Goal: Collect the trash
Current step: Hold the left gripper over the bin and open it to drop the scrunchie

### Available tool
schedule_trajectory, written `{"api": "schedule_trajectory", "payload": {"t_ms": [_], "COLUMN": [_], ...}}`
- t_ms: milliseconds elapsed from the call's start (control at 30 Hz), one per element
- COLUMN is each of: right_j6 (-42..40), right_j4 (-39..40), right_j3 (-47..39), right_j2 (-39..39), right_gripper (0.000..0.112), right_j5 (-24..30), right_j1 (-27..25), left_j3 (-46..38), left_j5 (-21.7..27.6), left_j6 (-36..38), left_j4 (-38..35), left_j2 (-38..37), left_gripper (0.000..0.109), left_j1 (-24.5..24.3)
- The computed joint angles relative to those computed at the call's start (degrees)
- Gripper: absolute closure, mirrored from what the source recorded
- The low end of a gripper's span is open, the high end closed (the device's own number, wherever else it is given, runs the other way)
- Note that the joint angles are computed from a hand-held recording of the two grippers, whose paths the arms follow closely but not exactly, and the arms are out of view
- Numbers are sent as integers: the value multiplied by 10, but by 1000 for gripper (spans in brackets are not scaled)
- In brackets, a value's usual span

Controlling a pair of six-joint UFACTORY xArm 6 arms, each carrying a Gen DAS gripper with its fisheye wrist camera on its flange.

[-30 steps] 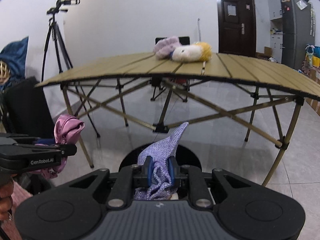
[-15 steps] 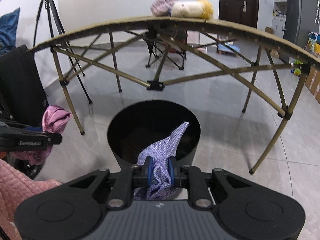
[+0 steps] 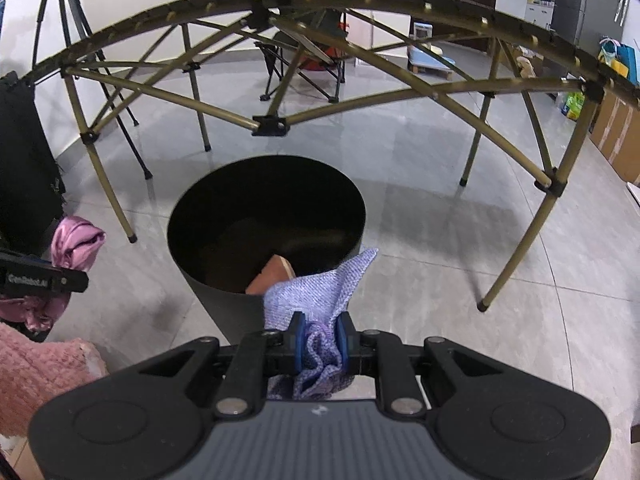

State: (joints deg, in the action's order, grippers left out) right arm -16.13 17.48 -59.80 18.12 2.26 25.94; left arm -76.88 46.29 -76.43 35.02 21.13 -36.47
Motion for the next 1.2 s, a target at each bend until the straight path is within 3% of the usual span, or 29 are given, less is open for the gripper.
{"api": "schedule_trajectory", "payload": {"t_ms": [700,1067,1200], "right_j6": [-31,-60,-41], "right_j4": [66,111,94], "right_j3": [-5,-19,-29], "right_j2": [15,32,43], "right_gripper": [97,97,97], "right_j5": [3,15,23], "right_j1": [-35,-53,-61], "left_j3": [-157,-341,-421], "left_j5": [31,80,109], "left_j6": [60,106,119], "left_j4": [-60,-101,-123], "left_j2": [89,202,253], "left_gripper": [73,73,73], "left_j1": [2,0,4]}}
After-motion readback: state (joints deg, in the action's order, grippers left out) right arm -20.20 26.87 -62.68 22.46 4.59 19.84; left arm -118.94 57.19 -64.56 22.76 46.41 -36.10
